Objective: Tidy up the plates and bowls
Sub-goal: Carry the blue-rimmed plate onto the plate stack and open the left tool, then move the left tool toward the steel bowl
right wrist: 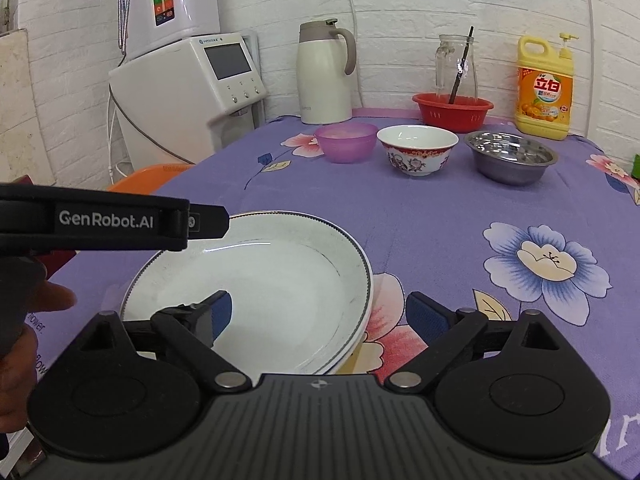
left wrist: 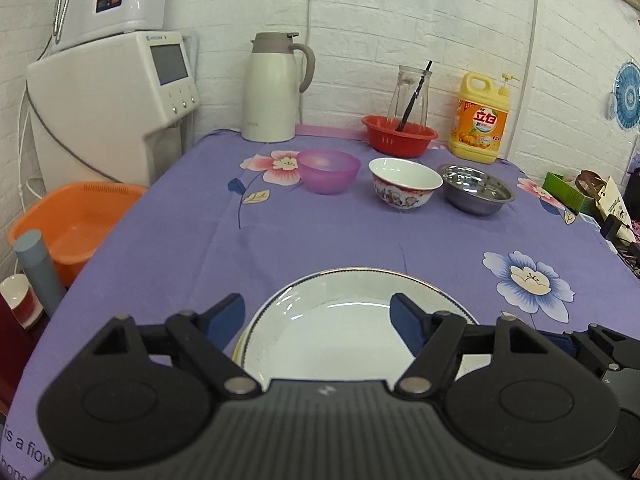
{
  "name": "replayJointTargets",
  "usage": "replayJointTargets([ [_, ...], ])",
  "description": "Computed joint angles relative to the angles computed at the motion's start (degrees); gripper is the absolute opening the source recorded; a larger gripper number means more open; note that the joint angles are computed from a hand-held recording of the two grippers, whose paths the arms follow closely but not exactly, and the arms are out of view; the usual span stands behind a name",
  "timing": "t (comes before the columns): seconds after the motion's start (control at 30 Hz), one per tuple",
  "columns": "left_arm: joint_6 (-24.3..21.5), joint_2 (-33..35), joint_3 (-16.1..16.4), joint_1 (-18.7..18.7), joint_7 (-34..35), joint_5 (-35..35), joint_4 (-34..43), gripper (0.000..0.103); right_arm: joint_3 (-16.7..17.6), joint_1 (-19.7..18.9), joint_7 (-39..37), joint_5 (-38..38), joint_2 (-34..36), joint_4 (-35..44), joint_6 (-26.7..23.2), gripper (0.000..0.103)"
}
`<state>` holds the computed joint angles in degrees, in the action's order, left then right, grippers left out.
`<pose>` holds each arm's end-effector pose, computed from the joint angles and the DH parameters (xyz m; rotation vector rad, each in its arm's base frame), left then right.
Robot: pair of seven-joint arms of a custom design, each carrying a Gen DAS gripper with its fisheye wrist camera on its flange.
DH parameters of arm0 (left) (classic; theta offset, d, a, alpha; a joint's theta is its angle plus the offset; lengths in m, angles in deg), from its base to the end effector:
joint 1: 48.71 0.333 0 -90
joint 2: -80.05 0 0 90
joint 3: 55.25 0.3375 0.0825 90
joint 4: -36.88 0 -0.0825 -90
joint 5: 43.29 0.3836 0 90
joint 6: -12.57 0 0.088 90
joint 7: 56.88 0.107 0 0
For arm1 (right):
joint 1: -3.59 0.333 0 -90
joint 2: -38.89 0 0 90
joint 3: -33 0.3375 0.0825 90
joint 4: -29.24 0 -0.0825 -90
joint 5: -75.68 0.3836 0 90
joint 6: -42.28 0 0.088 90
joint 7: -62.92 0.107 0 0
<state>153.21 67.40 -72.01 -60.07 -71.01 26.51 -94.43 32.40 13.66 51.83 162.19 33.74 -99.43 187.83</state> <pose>0.4428 -0.2448 0.4975 -1.8918 1.1802 -0.7586 0.5274 0.0757 0.4579 -1.9191 0.8401 -0.3547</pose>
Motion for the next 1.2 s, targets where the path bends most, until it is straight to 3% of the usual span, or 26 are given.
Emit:
replayJointTargets([
  [0.6, 0.2, 3.8, 0.8, -0.5, 3.2, -3.1, 3.3, 0.073, -0.6, -1.9, 4.1, -1.2, 2.6, 2.0, -2.9, 0.103],
  [0.7, -0.3, 5.3, 0.9, -0.8, 4.4, -3.7, 4.9, 0.073, -1.0, -2.6, 5.3, -2.1, 3.6, 3.4, -5.2, 0.103],
  [0.77, -0.6, 6.3, 1.2, -0.9, 5.4, -3.7, 6.5, 0.073, -1.3, -3.4, 4.5, -2.7, 4.8, 6.0, -7.6, 0.103],
  [0.9, -2.1, 7.8, 1.4, -0.9, 2.6, -0.8, 10.1, 0.074, -1.0, -4.6, -1.7, 0.7, 7.7, 12.4, -7.6, 0.103],
  [0.97, -3.3, 9.0, 1.6, -1.1, 2.9, 0.0, 12.5, 0.074, -0.8, -5.4, -1.7, 0.8, 9.8, 16.2, -6.7, 0.103],
  [1.07, -4.4, 11.2, 2.1, -1.7, 4.2, 0.2, 15.7, 0.074, -0.9, -7.8, 0.4, 1.1, 13.6, 21.3, -9.6, 0.103],
  [1.2, -2.0, 15.6, 3.4, -2.1, 8.6, -3.5, 20.1, 0.074, 0.9, -9.0, 2.7, 0.1, 21.6, 30.7, -4.4, 0.103],
])
